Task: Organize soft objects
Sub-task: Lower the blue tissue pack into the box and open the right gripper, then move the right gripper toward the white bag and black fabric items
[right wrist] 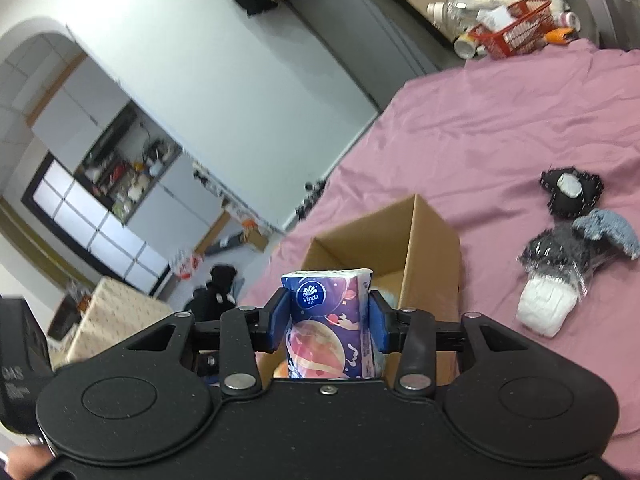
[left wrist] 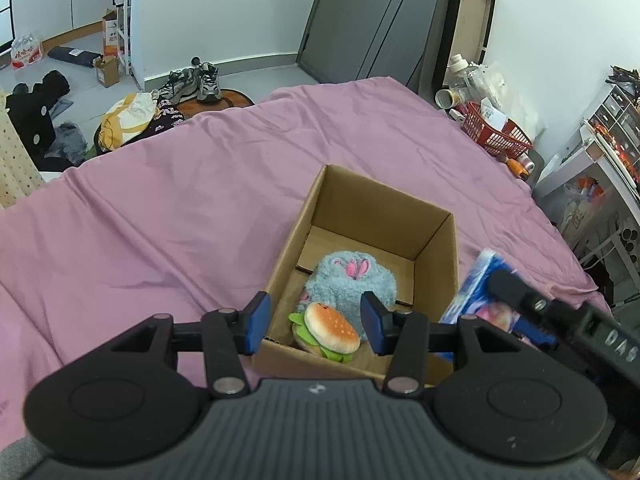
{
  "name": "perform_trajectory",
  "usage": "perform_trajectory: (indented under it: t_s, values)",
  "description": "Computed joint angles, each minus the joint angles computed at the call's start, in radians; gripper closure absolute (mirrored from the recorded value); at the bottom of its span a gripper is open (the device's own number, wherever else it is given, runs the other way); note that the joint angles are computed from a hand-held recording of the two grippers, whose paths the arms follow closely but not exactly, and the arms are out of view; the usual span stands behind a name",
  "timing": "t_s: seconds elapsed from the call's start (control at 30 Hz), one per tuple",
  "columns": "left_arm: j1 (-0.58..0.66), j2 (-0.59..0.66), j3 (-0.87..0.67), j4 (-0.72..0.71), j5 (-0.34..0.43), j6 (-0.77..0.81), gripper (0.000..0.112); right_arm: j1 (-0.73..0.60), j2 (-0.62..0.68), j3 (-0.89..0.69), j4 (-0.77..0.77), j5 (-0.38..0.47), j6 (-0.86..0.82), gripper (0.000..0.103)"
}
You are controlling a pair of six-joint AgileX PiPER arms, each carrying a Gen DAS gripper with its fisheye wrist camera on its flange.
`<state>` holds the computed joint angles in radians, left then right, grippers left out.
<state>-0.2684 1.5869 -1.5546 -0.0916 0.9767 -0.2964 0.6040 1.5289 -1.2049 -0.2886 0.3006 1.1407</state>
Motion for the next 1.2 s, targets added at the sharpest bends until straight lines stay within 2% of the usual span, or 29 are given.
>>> perform_trajectory:
  t_s: [0.1, 0.17, 0.37, 0.67, 0.73, 0.87, 0.97, 1.2]
  values:
    - [-0.014, 0.001, -0.003, 0.007, 0.005, -0.009, 0.064, 0.017, 0.012, -0.021, -0.010, 0.041, -0.009, 0.051]
    - [-0.028, 0.003, -0.004, 0.019, 0.008, -0.016, 0.064, 0.016, 0.001, -0.015, -0.002, 0.042, -0.015, 0.048]
    - [-0.081, 0.013, -0.038, 0.061, 0.036, -0.050, 0.064, 0.009, -0.054, 0.025, -0.104, 0.036, 0.096, 0.041]
    - [-0.189, 0.014, -0.086, 0.163, 0.073, -0.139, 0.064, -0.014, -0.129, 0.051, -0.102, 0.106, 0.096, 0.030]
    - [-0.215, 0.020, -0.097, 0.191, 0.085, -0.166, 0.064, -0.021, -0.149, 0.064, -0.104, 0.115, 0.099, 0.023]
    - [-0.276, 0.026, -0.108, 0.266, 0.094, -0.227, 0.045, -0.034, -0.181, 0.073, -0.099, 0.159, 0.088, 0.013]
    - [-0.321, 0.032, -0.115, 0.333, 0.096, -0.277, 0.035, -0.059, -0.204, 0.093, -0.047, 0.166, 0.046, 0.010]
    - [-0.379, 0.063, -0.151, 0.376, 0.115, -0.324, 0.032, -0.102, -0.242, 0.113, 0.030, 0.194, -0.021, 0.003]
